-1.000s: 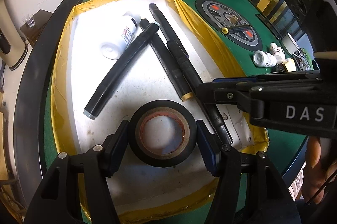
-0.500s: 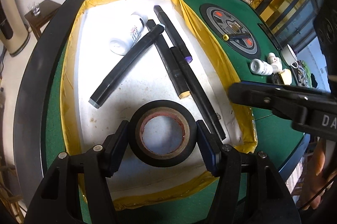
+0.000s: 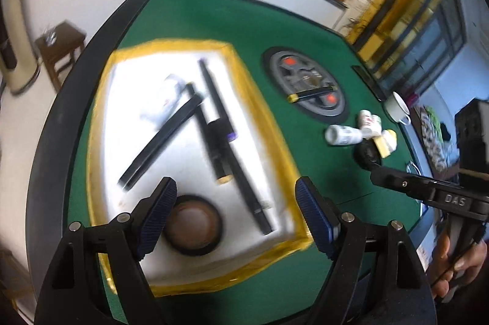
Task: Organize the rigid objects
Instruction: 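Lower the tape roll and marker into the tray and open both grippers, then grasp the white bottle with the left gripper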
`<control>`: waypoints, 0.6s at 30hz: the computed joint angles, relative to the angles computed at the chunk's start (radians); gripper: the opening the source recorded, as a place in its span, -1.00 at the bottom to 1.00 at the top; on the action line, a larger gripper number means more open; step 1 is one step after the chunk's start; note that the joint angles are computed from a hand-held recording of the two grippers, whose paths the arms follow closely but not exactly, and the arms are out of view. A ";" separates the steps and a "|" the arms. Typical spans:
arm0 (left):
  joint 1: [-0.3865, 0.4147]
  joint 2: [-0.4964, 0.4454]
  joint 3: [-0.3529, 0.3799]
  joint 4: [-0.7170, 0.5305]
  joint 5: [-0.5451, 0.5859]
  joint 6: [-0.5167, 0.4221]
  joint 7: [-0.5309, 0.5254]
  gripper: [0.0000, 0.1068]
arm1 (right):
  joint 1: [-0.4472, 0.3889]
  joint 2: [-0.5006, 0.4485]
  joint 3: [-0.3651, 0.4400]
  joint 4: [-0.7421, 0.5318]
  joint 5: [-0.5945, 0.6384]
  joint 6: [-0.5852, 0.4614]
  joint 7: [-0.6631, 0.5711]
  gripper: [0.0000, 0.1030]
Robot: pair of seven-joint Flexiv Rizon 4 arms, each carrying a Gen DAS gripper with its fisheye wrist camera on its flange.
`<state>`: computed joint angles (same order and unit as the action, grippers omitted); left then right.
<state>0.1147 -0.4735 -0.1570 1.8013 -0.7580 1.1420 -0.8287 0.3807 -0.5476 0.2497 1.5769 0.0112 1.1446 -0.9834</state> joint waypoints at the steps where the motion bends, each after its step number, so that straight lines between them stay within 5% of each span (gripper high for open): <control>1: -0.004 0.003 -0.013 0.001 -0.005 0.012 0.018 0.50 | -0.004 0.013 -0.006 0.022 0.006 0.010 0.012 -0.63; 10: -0.096 -0.059 -0.047 -0.130 0.121 -0.030 0.133 0.50 | -0.117 0.130 0.000 0.241 0.117 0.077 0.070 -0.63; 18: -0.219 -0.253 0.026 -0.473 0.402 -0.260 0.112 0.20 | -0.181 0.216 -0.005 0.364 0.158 0.113 0.045 -0.63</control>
